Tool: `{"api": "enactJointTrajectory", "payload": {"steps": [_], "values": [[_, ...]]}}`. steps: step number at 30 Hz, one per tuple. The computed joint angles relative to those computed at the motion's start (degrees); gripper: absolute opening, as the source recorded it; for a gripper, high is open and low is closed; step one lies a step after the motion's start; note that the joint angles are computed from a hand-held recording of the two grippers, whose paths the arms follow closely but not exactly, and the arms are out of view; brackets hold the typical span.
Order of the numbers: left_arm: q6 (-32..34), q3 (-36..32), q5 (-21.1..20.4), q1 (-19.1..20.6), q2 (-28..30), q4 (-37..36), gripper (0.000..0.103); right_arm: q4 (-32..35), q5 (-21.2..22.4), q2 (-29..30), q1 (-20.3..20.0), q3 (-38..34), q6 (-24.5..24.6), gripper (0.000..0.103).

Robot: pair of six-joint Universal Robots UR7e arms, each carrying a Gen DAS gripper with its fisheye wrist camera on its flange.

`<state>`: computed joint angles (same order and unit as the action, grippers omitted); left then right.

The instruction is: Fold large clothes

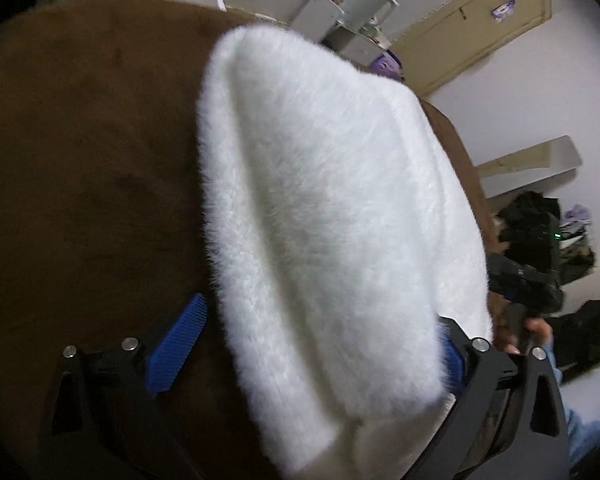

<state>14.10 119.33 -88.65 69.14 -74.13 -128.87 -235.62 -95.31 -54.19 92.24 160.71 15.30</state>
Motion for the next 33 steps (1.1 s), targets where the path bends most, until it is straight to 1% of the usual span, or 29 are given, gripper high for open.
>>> {"api": "enactJointTrajectory", "payload": {"steps": [1, 3, 5, 6, 8, 14, 17, 19, 20, 22, 23, 24, 25, 26, 27, 28, 30, 31, 33], "values": [[0.58, -0.27, -0.78, 0.47, 0.56, 0.37, 0.097, -0.83, 1.33, 0.93, -0.88, -0.03, -0.64, 0.091], [1.36, -0.91, -2.76, 1.34, 1.87, 0.63, 0.097, -4.00, 5.85, 3.79, -3.70, -0.01, -2.28, 0.091], [2.26, -1.30, -4.40, 1.92, 2.72, 0.57, 0.097, -4.87, 8.88, 4.61, -5.77, 0.02, -3.58, 0.092], [2.70, -1.48, -5.01, 2.11, 3.10, 0.52, 0.097, -5.80, 10.24, 5.56, -6.79, -0.11, -3.98, 0.095], [3.27, -1.96, -6.26, 2.45, 3.94, 0.67, 0.097, -6.59, 11.53, 6.64, -7.73, -0.47, -4.38, 0.097], [5.04, -3.50, -9.94, 3.45, 6.59, 1.15, 0.097, -7.99, 12.83, 8.70, -8.05, -1.90, -5.78, 0.097], [6.26, -3.63, -10.97, 3.52, 7.14, 1.47, 0.097, -5.88, 12.75, 8.01, -7.84, -3.17, -6.20, 0.097], [6.90, -3.61, -11.49, 3.46, 7.17, 1.68, 0.097, -5.28, 11.91, 7.73, -7.33, -3.56, -6.24, 0.095], [7.11, -3.34, -11.75, 3.44, 7.18, 1.24, 0.097, -7.06, 12.01, 8.68, -7.75, -2.96, -6.50, 0.092], [7.28, -2.20, -11.04, 2.64, 6.93, -0.08, 0.094, -8.84, 11.20, 9.53, -7.45, -2.74, -6.23, 0.087], [7.77, -1.90, -10.68, 2.24, 6.74, 0.05, 0.087, -9.87, 10.43, 10.07, -6.99, -2.65, -6.06, 0.084], [7.72, -2.02, -11.22, 2.18, 6.86, 0.45, 0.079, -9.24, 9.27, 9.76, -5.81, -3.42, -5.43, 0.080], [7.34, -2.04, -11.91, 2.34, 6.84, 0.49, 0.077, -9.33, 8.87, 9.76, -5.36, -3.56, -5.12, 0.078], [7.27, -1.83, -12.11, 2.32, 6.47, 0.31, 0.074, -9.22, 8.73, 9.71, -4.97, -3.89, -4.67, 0.074], [7.36, -1.34, -11.95, 2.23, 6.24, -0.92, 0.070, -10.54, 8.50, 10.19, -4.58, -3.85, -4.56, 0.069], [7.05, -0.75, -12.03, 2.09, 5.95, -1.92, 0.066, -11.37, 7.98, 10.56, -4.06, -3.89, -4.12, 0.067], [6.09, 0.74, -13.07, 2.21, 5.15, -4.94, 0.063, -13.26, 7.31, 11.25, -3.10, -4.24, -3.26, 0.062], [5.71, 1.13, -13.42, 2.02, 5.44, -6.55, 0.062, -14.42, 7.60, 11.75, -3.19, -4.24, -3.22, 0.061], [4.82, 0.97, -13.86, 1.33, 7.39, -9.87, 0.059, -16.44, 8.20, 12.56, -3.50, -4.04, -2.96, 0.059]]}}
